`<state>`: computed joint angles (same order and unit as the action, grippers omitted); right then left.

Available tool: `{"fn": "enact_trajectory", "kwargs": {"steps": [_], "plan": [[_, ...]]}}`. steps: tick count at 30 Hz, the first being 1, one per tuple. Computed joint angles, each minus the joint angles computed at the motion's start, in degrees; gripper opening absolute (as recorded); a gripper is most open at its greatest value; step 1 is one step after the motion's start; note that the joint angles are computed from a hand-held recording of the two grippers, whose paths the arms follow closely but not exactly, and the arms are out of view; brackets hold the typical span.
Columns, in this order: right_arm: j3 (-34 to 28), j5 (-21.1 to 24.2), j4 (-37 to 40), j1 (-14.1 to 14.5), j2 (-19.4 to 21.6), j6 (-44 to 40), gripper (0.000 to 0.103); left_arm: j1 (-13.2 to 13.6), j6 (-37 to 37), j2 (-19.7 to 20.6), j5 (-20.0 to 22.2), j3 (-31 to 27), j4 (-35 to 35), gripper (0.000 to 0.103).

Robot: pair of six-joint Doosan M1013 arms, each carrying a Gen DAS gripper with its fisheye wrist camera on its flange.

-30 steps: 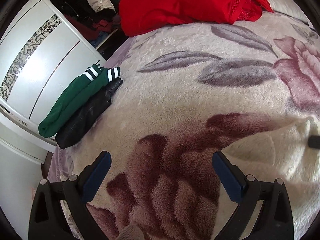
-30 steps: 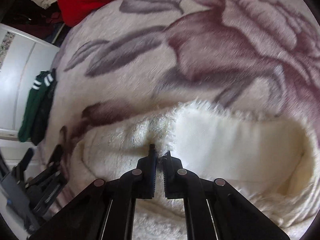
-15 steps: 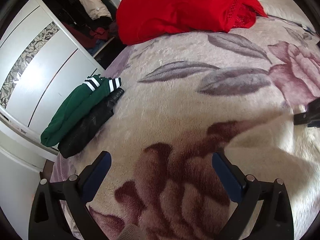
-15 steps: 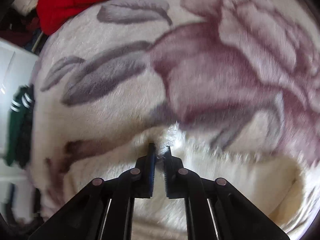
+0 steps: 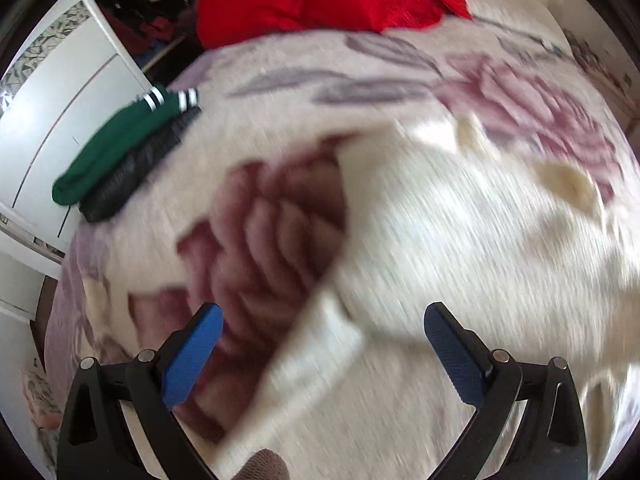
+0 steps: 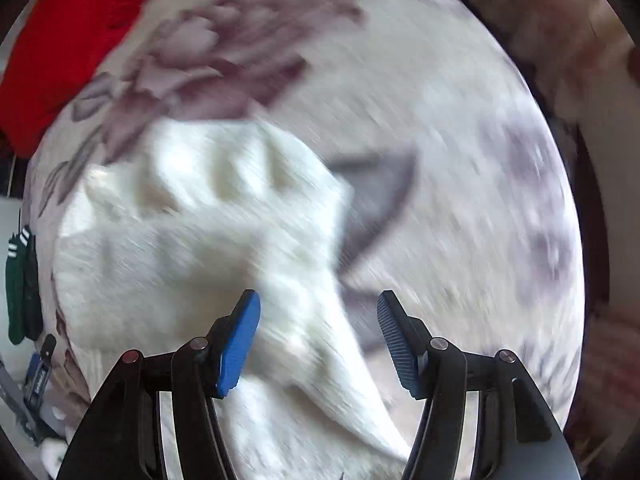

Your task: Fold large clothes

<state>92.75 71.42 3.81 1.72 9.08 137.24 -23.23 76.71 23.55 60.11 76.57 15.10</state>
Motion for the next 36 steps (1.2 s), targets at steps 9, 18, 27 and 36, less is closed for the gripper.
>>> {"fn": "enact_trajectory", "kwargs": {"steps": [9,18,27,36], "plan": [[13.93,-23.74,19.00,-10.20,-4.61,-1.81,0.063,-6.36,-3.43,-2.32,1.10,7.49,7.55,0.103],[2.68,-11.93,27.34,-11.53,8.59,-20.02,0.010,-9.50,-9.41,-0.84,2.12,6.97,12.67,0.103],[-3.13,-11.49,4.36,-8.77,11.30,-12.98,0.004,-11.23,-8.87,-1.21,2.28,7.61,14.14,0.103],[6.08,-11.48,18.51,-11.51,0.16,-21.98,0.052,-11.99,-11.05,-1.98,2.75,7.96,14.06,0.103]]}}
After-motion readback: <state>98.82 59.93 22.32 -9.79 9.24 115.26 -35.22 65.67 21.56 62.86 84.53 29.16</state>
